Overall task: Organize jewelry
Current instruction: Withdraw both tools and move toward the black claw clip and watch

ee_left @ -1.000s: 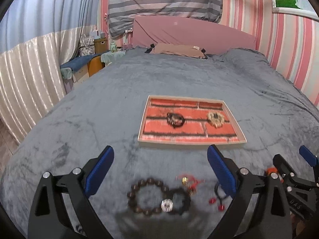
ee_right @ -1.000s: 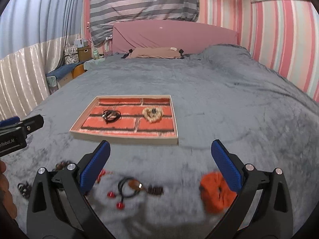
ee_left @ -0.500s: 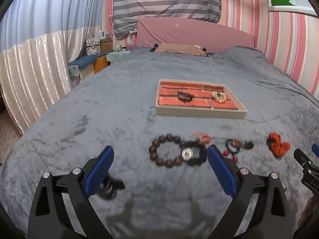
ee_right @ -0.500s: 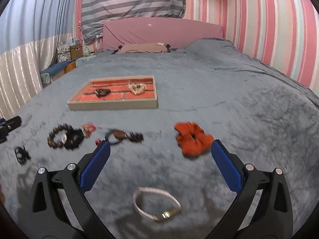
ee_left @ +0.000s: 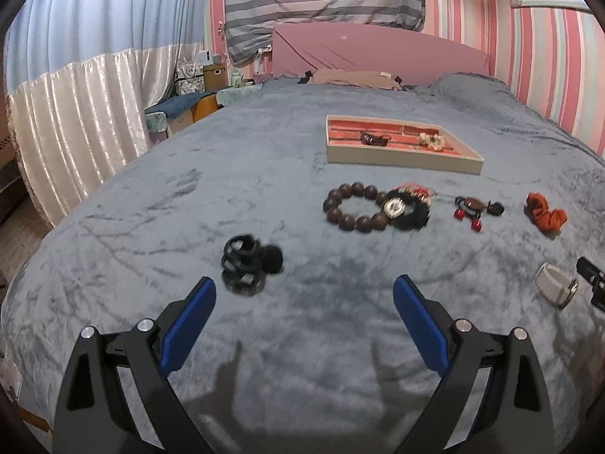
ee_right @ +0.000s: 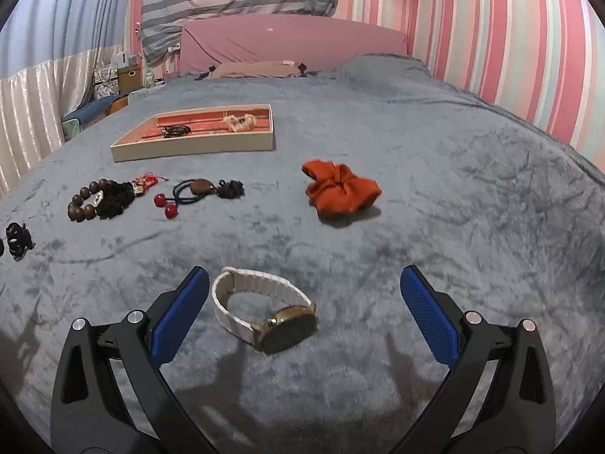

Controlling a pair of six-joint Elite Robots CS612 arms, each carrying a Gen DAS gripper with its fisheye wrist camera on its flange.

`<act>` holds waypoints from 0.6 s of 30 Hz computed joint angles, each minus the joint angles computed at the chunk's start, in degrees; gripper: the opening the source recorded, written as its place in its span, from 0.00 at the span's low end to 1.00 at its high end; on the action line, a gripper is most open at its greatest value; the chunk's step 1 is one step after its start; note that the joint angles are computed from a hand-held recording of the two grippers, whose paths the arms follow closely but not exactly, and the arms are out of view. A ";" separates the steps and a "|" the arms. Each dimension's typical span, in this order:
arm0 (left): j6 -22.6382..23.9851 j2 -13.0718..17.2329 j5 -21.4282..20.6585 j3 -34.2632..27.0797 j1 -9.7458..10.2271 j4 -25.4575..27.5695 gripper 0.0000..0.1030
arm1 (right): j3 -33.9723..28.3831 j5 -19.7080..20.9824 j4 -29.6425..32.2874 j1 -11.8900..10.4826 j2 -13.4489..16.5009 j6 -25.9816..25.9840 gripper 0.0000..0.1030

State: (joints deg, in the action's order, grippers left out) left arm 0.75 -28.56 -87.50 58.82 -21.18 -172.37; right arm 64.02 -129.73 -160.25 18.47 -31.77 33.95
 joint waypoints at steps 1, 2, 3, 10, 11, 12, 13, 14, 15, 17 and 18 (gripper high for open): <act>-0.12 0.09 0.14 0.03 0.09 0.06 0.90 | 0.03 0.22 0.24 -0.08 0.03 0.42 0.96; -0.30 0.29 0.13 -0.19 0.19 0.48 0.90 | 0.05 0.36 0.37 -0.15 0.06 0.67 0.96; -0.57 0.52 -0.01 -0.53 0.33 1.08 0.90 | -0.04 0.35 0.50 -0.19 0.15 0.85 0.96; -1.28 1.77 -0.16 -2.54 0.92 3.21 0.90 | -0.16 1.64 1.96 -0.81 0.41 2.70 0.96; -1.61 2.09 -0.41 -3.24 1.03 3.99 0.90 | -0.16 1.66 2.12 -0.87 0.40 2.91 0.96; -1.95 2.39 -0.54 -3.88 1.12 4.58 0.90 | -0.17 1.61 2.31 -0.94 0.39 3.16 0.96; -2.11 2.68 -0.63 -4.51 1.20 5.09 0.90 | -0.14 1.66 2.39 -1.01 0.36 3.38 0.96; -2.09 2.84 -0.58 -4.87 1.23 5.31 0.90 | -0.13 1.71 2.58 -1.05 0.34 3.59 0.96; -2.04 3.05 -0.28 -5.28 1.24 5.40 0.90 | -0.21 1.75 2.77 -1.06 0.37 3.70 0.96; -1.53 3.44 0.45 -6.01 1.20 5.45 0.90 | -0.19 1.83 2.91 -1.08 0.43 3.81 0.96; -1.23 3.67 0.73 -6.45 1.20 5.61 0.90 | -0.22 1.82 3.09 -1.11 0.46 3.94 0.96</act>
